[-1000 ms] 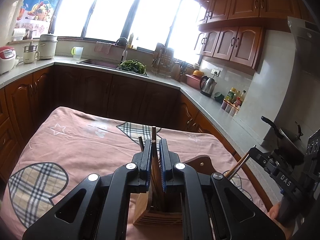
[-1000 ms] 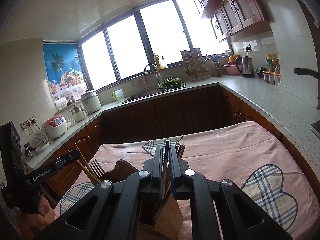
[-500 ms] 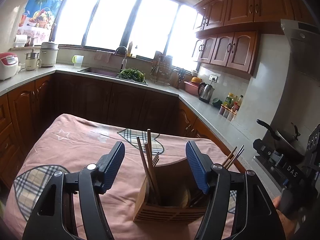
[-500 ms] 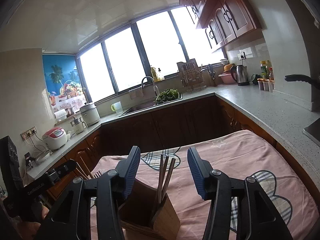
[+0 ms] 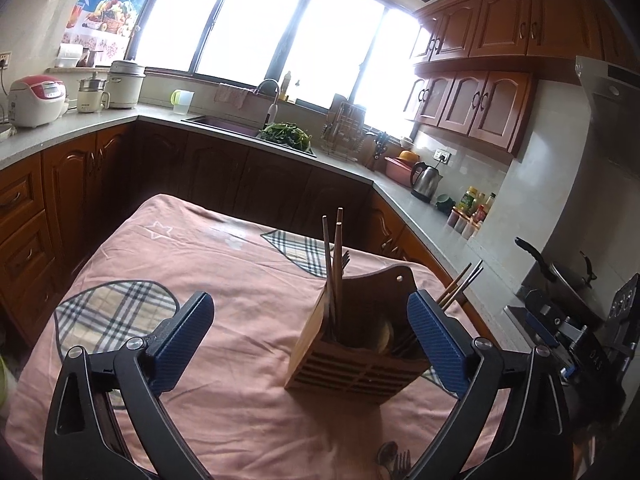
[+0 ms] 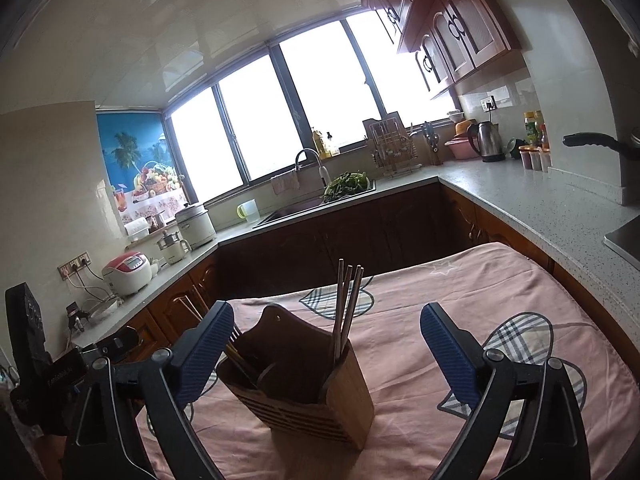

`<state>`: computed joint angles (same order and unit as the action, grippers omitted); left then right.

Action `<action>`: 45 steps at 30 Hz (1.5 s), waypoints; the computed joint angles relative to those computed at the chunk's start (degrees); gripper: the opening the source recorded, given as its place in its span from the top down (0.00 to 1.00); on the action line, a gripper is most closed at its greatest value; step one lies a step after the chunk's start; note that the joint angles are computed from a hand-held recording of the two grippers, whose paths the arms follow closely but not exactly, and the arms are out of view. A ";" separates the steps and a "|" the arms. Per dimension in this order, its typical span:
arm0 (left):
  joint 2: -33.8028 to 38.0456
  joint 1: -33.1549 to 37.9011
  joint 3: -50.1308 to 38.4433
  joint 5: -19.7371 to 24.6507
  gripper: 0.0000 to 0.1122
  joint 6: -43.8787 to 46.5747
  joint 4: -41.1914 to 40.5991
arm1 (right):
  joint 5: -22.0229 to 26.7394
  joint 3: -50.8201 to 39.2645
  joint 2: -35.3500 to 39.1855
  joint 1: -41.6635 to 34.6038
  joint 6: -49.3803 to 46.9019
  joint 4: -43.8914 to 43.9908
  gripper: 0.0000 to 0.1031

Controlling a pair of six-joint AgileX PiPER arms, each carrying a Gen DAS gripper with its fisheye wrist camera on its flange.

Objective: Organize utensils

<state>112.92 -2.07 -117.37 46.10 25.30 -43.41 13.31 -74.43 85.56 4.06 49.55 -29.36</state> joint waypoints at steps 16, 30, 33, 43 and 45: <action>-16.95 5.41 25.91 0.10 0.09 8.93 -5.07 | 2.82 15.33 -13.92 9.06 16.50 -12.33 0.06; -30.76 9.59 41.39 1.47 0.08 19.97 -7.08 | 12.78 22.54 -24.17 20.27 24.33 -19.54 0.06; -36.24 10.50 45.62 -0.39 0.08 25.06 -9.16 | 20.57 20.36 -25.34 27.00 24.80 -23.83 0.02; -44.76 8.11 59.91 -13.93 0.08 35.68 -14.70 | 47.99 26.09 -23.59 53.83 40.80 -49.80 0.00; -44.70 7.36 61.26 -15.47 0.08 35.28 -13.59 | 48.02 28.34 -22.91 54.40 44.09 -51.33 0.00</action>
